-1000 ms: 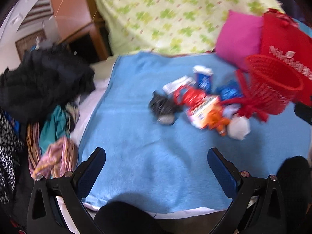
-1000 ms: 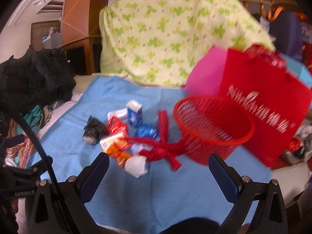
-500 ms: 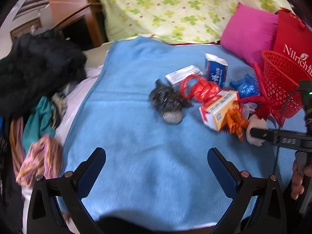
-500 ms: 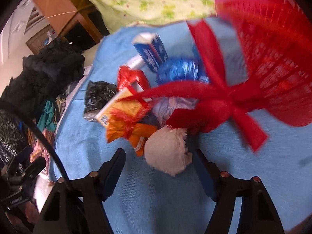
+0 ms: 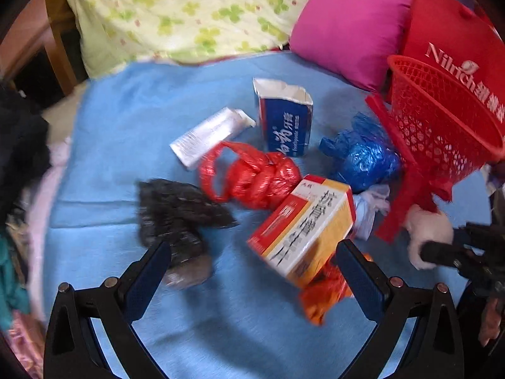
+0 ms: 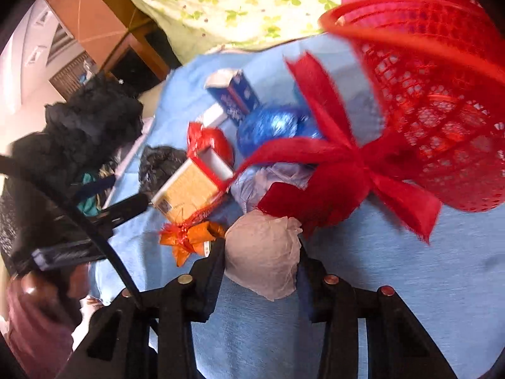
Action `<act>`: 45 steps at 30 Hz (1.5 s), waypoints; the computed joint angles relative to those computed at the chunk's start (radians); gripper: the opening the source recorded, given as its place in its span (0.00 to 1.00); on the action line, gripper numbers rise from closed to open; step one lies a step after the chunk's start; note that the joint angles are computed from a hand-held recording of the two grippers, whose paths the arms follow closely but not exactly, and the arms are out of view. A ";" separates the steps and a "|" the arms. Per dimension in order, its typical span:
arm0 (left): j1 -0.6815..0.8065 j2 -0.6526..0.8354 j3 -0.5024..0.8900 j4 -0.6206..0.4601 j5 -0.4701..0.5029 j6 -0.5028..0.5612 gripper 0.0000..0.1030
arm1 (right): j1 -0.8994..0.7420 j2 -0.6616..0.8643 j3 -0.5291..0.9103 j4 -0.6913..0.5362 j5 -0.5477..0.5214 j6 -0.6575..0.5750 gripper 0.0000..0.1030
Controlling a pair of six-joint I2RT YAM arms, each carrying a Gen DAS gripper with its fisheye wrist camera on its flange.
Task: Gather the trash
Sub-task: 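Grasp the white tissue ball with the right tool while the left tool grasps the orange-white medicine box, then drop the tissue ball from the right tool while the left tool drops the box into the red basket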
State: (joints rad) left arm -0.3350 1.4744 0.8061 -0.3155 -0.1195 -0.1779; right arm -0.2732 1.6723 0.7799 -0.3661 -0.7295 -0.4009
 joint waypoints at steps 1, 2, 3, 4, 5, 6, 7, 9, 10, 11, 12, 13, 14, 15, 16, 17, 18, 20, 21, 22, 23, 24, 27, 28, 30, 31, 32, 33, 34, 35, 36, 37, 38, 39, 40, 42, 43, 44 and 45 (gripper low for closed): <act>0.011 0.033 0.017 0.006 0.027 -0.007 1.00 | -0.021 0.000 0.013 -0.023 -0.020 -0.017 0.42; 0.013 0.059 0.030 0.014 0.047 -0.014 1.00 | -0.031 0.000 0.013 -0.028 -0.030 -0.026 0.42; 0.013 0.079 0.040 0.021 0.064 -0.018 0.99 | -0.044 -0.002 0.024 -0.051 -0.045 -0.043 0.42; 0.013 0.095 0.048 0.022 0.082 -0.024 0.95 | -0.056 -0.002 0.031 -0.069 -0.060 -0.060 0.42; 0.005 0.113 0.057 0.023 0.091 -0.035 0.92 | -0.078 0.001 0.036 -0.090 -0.078 -0.090 0.42; -0.001 0.136 0.071 0.019 0.114 -0.044 0.83 | -0.093 0.000 0.046 -0.116 -0.103 -0.112 0.42; -0.004 0.157 0.085 0.013 0.133 -0.052 0.74 | -0.104 0.003 0.062 -0.146 -0.129 -0.131 0.42; -0.024 0.180 0.095 0.018 0.109 -0.068 0.73 | -0.127 0.016 0.083 -0.204 -0.181 -0.175 0.42; -0.029 0.172 0.085 0.031 0.101 -0.068 0.69 | -0.137 0.028 0.101 -0.241 -0.208 -0.199 0.42; -0.030 0.159 0.075 0.040 0.104 -0.073 0.65 | -0.149 0.040 0.126 -0.292 -0.246 -0.231 0.42; -0.028 0.142 0.066 0.044 0.110 -0.081 0.62 | -0.169 0.053 0.150 -0.347 -0.291 -0.286 0.42; -0.028 0.125 0.059 0.043 0.111 -0.095 0.62 | -0.187 0.068 0.186 -0.437 -0.343 -0.363 0.42; -0.030 0.106 0.051 0.041 0.105 -0.107 0.60 | -0.199 0.085 0.213 -0.511 -0.368 -0.433 0.42; -0.034 0.087 0.045 0.038 0.096 -0.115 0.58 | -0.208 0.112 0.258 -0.634 -0.400 -0.545 0.42; -0.038 0.062 0.036 0.034 0.087 -0.122 0.56 | -0.215 0.121 0.276 -0.697 -0.419 -0.608 0.42; -0.045 0.033 0.026 0.028 0.079 -0.127 0.55 | -0.223 0.131 0.293 -0.768 -0.443 -0.689 0.42; -0.053 0.000 0.014 0.019 0.071 -0.132 0.55 | -0.221 0.125 0.293 -0.809 -0.464 -0.740 0.42; -0.066 -0.066 0.003 -0.008 0.063 -0.135 0.55 | -0.243 0.134 0.314 -0.927 -0.496 -0.873 0.42; -0.073 -0.094 0.001 -0.023 0.058 -0.134 0.54 | -0.259 0.133 0.324 -0.983 -0.515 -0.936 0.42; -0.084 -0.126 0.002 -0.042 0.049 -0.134 0.54 | -0.262 0.130 0.317 -0.975 -0.531 -0.941 0.42; -0.096 -0.140 0.008 -0.053 0.040 -0.134 0.54 | -0.279 0.129 0.327 -1.008 -0.556 -0.970 0.42; -0.106 -0.165 0.020 -0.077 0.029 -0.128 0.54 | -0.289 0.115 0.315 -0.994 -0.575 -0.958 0.42; -0.125 -0.191 0.075 -0.134 0.000 -0.105 0.53 | -0.324 0.043 0.275 -0.823 -0.619 -0.772 0.43; -0.126 -0.183 0.098 -0.144 -0.005 -0.101 0.53 | -0.347 0.033 0.273 -0.799 -0.625 -0.748 0.43; -0.136 -0.183 0.141 -0.175 -0.011 -0.101 0.53 | -0.383 -0.004 0.251 -0.679 -0.642 -0.620 0.43; -0.143 -0.171 0.171 -0.188 -0.018 -0.101 0.53 | -0.396 -0.015 0.242 -0.629 -0.647 -0.571 0.44; -0.156 -0.154 0.214 -0.205 -0.025 -0.100 0.53 | -0.410 -0.028 0.237 -0.583 -0.658 -0.514 0.44; -0.167 -0.134 0.239 -0.205 -0.028 -0.099 0.53 | -0.424 -0.026 0.245 -0.552 -0.670 -0.469 0.44; -0.190 -0.109 0.292 -0.223 -0.034 -0.094 0.53 | -0.435 -0.015 0.257 -0.511 -0.678 -0.413 0.44; -0.206 -0.096 0.325 -0.235 -0.042 -0.089 0.53 | -0.456 0.028 0.288 -0.556 -0.682 -0.465 0.44; -0.234 -0.065 0.384 -0.254 -0.058 -0.085 0.53 | -0.468 0.031 0.292 -0.496 -0.687 -0.389 0.44; -0.260 -0.029 0.445 -0.271 -0.067 -0.082 0.53 | -0.479 0.038 0.299 -0.435 -0.689 -0.313 0.44; -0.281 0.003 0.496 -0.282 -0.073 -0.081 0.53 | -0.484 0.053 0.301 -0.387 -0.688 -0.271 0.44; -0.302 0.041 0.554 -0.291 -0.077 -0.076 0.53 | -0.489 0.049 0.291 -0.290 -0.684 -0.165 0.44; -0.328 0.089 0.630 -0.304 -0.083 -0.069 0.53 | -0.495 0.065 0.296 -0.246 -0.683 -0.126 0.44; -0.361 0.160 0.731 -0.317 -0.099 -0.056 0.53 | -0.521 0.093 0.311 -0.167 -0.687 -0.039 0.44; -0.380 0.217 0.807 -0.331 -0.115 -0.046 0.53 | -0.528 0.105 0.317 -0.129 -0.688 0.001 0.45; -0.392 0.255 0.857 -0.342 -0.127 -0.047 0.53 | -0.536 0.113 0.314 -0.043 -0.685 0.091 0.45; -0.398 0.302 0.920 -0.359 -0.131 -0.049 0.53 | -0.542 0.120 0.312 0.018 -0.678 0.154 0.45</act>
